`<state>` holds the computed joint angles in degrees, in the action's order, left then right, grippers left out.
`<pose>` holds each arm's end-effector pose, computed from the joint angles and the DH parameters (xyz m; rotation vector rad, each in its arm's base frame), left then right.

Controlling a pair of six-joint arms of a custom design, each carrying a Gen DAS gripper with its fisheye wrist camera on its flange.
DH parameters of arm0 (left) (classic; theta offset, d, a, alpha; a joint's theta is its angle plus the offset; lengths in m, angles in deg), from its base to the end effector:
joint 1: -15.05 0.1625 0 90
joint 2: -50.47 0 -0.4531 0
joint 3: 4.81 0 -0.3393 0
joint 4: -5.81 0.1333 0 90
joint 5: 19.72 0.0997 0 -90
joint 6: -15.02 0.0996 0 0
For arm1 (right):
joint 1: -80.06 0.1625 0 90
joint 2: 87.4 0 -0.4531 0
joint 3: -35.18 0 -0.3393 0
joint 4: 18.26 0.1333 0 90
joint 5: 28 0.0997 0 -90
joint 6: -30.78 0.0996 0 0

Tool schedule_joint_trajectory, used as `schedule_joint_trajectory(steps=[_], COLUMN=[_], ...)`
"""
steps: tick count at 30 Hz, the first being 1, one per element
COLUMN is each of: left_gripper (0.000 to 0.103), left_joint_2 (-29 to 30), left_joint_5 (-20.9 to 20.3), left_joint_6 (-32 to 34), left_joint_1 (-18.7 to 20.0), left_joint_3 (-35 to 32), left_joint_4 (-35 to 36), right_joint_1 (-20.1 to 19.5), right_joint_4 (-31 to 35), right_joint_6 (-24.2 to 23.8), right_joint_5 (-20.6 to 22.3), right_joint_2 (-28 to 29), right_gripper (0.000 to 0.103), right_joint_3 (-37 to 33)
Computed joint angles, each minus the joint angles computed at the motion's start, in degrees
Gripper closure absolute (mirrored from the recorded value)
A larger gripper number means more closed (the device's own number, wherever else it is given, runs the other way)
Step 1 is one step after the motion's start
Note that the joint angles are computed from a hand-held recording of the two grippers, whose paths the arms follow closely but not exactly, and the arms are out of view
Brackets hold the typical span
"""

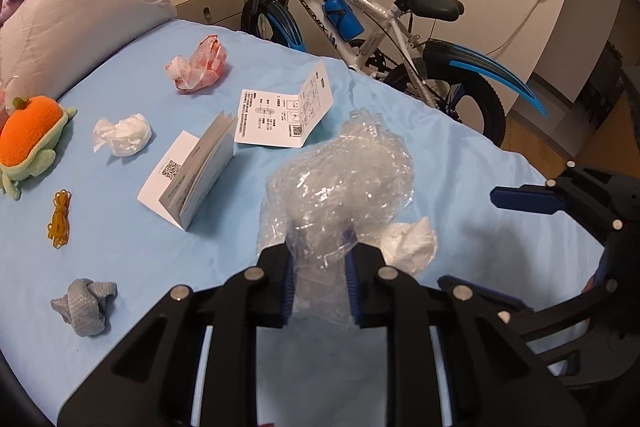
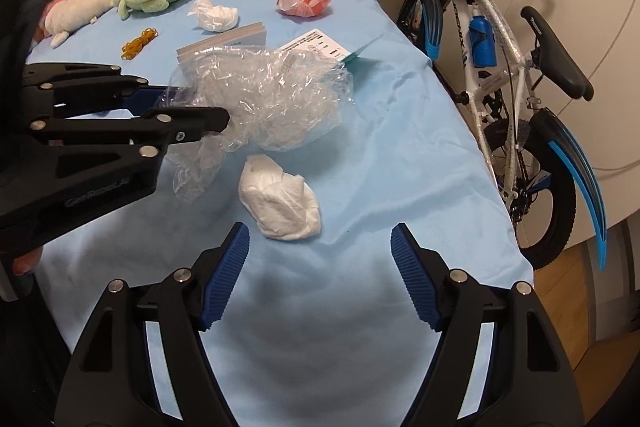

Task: Collect trash
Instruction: 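Grasp the clear plastic bag with the left tool while the right tool grasps the white tissue, then carry the plastic bag and tissue toward the grey bin with both tools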

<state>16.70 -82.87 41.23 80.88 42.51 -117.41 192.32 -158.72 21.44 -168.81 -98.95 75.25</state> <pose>-0.1773 -0.8305 0.2847 1.0226 2.4302 -0.4454 0.3770 -0.7728 0.0701 0.4123 -2.2157 0.5522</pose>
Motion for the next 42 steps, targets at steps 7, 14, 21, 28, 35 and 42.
schedule_joint_trajectory(steps=[7,14,21,28,35,42], left_gripper=[0.082,0.082,0.082,0.082,0.082,0.082], left_joint_2=[-2.1,-0.5,-1.0,-2.0,-5.9,-10.6], left_joint_5=[0.5,1.7,2.2,2.7,5.5,5.5], left_joint_6=[-1.9,-5.2,-4.8,-4.1,-2.6,-5.3], left_joint_1=[-0.2,0.5,0.2,-0.2,-1.9,-3.3], left_joint_3=[2.2,-1.3,-0.1,2.2,9.8,18.0], left_joint_4=[-2.0,0.8,0.0,-1.7,-7.8,-10.5], right_joint_1=[-1.0,-1.2,-0.5,0.6,2.2,3.7], right_joint_4=[6.4,14.0,6.6,0.1,-6.5,-14.3], right_joint_6=[-2.0,-1.9,-2.5,-2.9,-2.2,-1.1], right_joint_5=[1.3,-0.3,-0.5,-1.1,-1.2,-2.0], right_joint_2=[5.7,8.0,6.3,4.0,-0.1,-4.9], right_gripper=[0.032,0.066,0.078,0.079,0.08,0.08], right_joint_3=[-10.9,-15.0,-12.0,-7.7,-0.1,8.3])
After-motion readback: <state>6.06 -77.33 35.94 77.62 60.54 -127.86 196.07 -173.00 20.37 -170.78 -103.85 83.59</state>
